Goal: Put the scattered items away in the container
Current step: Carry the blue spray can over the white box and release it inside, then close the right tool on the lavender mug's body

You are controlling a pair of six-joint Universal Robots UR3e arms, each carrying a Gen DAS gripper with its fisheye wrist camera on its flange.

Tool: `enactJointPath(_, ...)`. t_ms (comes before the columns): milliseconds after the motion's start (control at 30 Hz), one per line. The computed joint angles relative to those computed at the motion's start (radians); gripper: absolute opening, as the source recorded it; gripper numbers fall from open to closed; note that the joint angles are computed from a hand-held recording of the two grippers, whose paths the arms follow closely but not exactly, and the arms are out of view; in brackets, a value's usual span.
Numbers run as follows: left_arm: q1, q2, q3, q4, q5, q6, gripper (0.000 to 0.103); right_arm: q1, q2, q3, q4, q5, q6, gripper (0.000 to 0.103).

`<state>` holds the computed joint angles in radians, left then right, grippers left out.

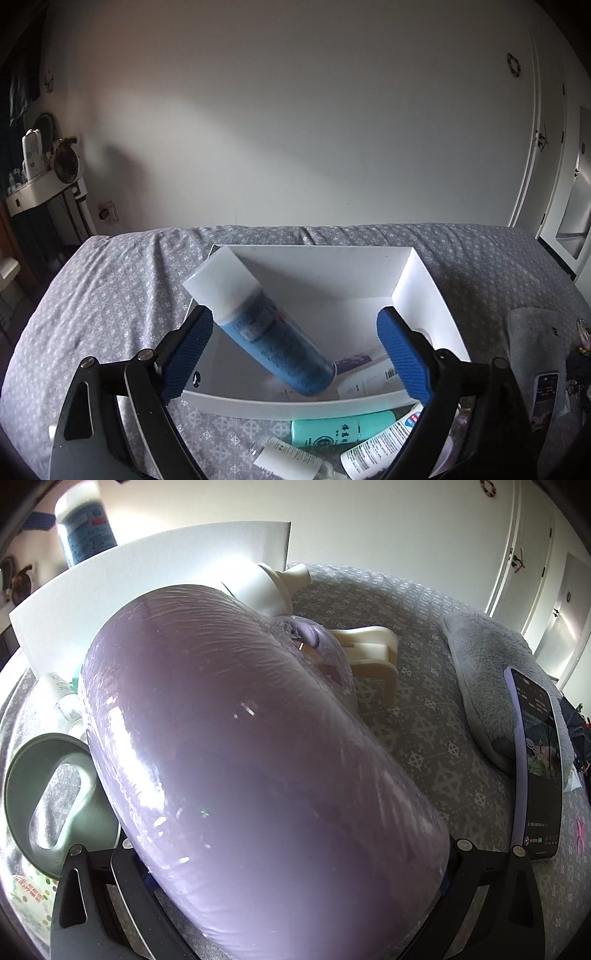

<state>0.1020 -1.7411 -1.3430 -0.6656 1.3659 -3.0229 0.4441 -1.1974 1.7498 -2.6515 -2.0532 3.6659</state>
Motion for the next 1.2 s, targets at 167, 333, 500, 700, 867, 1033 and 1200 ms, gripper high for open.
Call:
enactJointPath(167,0.084,0.241,-0.292,0.039,-0.09,0.09,0.102,0.001,-0.002,0.001,0.001,0.0,0.001,0.103)
enactJointPath(333,0.176,0.428,-0.559,-0.06,-0.092,0.21,0.102,0.002,0.0,-0.002,0.003,-0.001,0.002,0.103)
enactJointPath(500,0.19,0.431,-0.801,0.042,0.071,0.307,0.102,0.004,-0.001,-0.002,0.005,-0.002,0.004,0.103)
enactJointPath(700,0.367,0.496,-1.101,0.274,-0.107,0.247,0.103,0.003,-0.001,-0.002,0.004,-0.002,0.003,0.103)
enactJointPath(867,0.309,0.467,-1.103,0.338,-0.047,0.221,0.103,0.002,0.0,-0.003,0.005,0.001,0.003,0.103)
enactJointPath(1033,0.303,0.468,-1.109,0.346,-0.045,0.215,0.103,-0.031,-0.035,0.034,-0.008,0.068,-0.076,0.103)
enactJointPath(1200,0.329,0.464,-1.107,0.342,-0.063,0.235,0.103,-0.042,-0.166,0.173,-0.014,0.123,-0.088,0.103)
